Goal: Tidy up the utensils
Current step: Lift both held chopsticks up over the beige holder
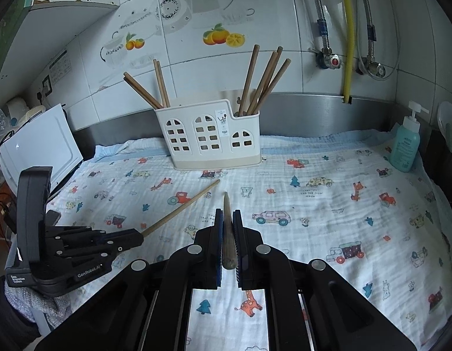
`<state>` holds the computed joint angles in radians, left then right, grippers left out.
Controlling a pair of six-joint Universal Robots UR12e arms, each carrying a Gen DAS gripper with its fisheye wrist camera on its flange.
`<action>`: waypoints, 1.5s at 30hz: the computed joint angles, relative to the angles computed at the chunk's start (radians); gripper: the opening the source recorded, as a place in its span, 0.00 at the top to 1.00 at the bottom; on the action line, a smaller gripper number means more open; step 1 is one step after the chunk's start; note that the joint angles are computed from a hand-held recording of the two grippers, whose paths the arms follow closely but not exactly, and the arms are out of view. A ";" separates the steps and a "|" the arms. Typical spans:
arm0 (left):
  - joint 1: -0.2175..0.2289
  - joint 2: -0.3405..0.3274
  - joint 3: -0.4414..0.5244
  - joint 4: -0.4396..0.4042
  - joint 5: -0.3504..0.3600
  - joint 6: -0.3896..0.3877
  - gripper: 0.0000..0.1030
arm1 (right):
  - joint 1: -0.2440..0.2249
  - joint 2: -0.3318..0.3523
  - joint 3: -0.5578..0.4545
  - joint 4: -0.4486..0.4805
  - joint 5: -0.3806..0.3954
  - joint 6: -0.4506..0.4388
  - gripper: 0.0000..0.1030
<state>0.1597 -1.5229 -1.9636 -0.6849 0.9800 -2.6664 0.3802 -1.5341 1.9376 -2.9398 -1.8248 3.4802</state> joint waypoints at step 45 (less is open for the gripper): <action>-0.003 -0.115 0.341 0.255 -0.136 -0.148 0.95 | -0.120 0.122 -0.405 0.223 0.095 -0.243 0.94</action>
